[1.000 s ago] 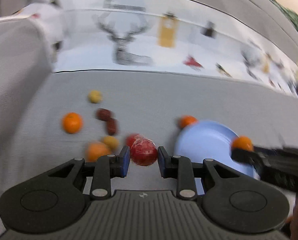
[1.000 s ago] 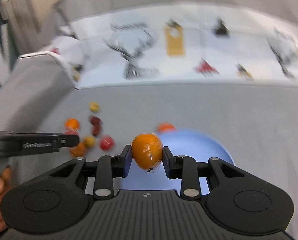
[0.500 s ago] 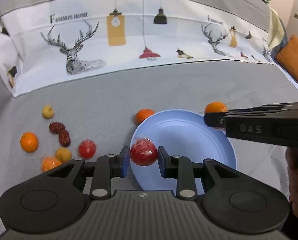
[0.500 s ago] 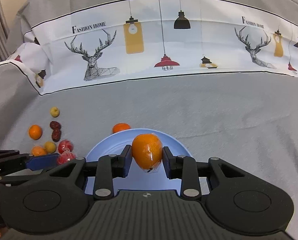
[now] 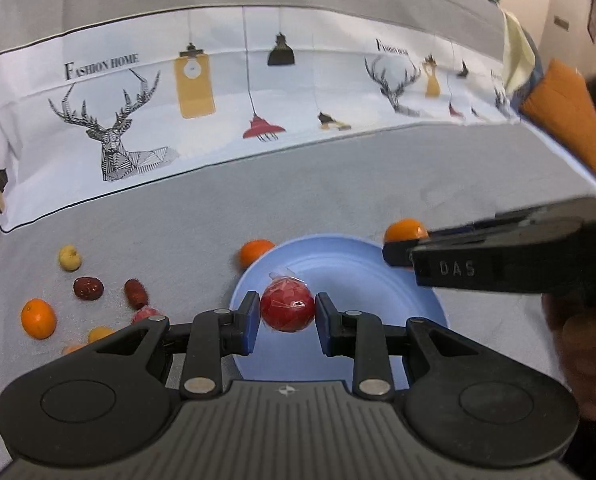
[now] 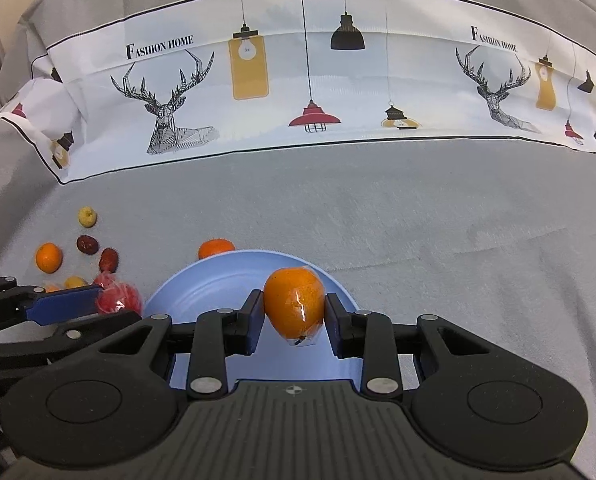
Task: Organize fruits
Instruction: 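Carry both fruits over the blue plate and open both grippers to drop them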
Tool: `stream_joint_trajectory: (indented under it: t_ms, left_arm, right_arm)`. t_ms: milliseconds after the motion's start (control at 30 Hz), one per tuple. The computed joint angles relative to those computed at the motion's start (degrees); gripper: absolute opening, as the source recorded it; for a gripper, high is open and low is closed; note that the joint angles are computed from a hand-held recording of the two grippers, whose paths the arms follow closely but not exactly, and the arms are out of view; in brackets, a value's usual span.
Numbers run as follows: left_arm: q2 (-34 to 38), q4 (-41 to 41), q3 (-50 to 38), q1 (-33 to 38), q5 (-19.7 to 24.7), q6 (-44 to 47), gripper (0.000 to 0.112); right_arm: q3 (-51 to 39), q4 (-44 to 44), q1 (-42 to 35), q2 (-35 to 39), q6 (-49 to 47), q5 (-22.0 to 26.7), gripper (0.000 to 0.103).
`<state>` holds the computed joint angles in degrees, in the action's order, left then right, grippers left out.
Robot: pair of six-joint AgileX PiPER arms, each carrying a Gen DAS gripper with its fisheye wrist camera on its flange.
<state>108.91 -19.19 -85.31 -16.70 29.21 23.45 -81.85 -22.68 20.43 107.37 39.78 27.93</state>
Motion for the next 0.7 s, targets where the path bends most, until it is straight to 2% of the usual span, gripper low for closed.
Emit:
stream_joint_trajectory:
  t_ms: [233, 333, 600, 700]
  left_arm:
    - [2.4, 8.4, -1.9, -1.3, 3.1, -4.8, 0.033]
    - [2.9, 8.0, -2.5, -0.9, 4.4, -4.3, 0.033]
    - [2.5, 4.8, -2.0, -0.6, 4.3, -1.1, 0.033]
    - [2.6, 4.1, -2.3, -0.3, 4.8, -0.9, 0.044]
  right_arm:
    - [-0.5, 0.2, 0.1, 0.8, -0.8, 1.1, 0.034]
    - [-0.9, 0.1, 0.3, 1.1, -1.1, 1.7, 0.034]
    - [-1.6, -0.3, 0.7, 1.7, -1.4, 2.7, 0.034]
    - [-1.6, -0.5, 0.8, 1.7, -1.4, 2.8, 0.034]
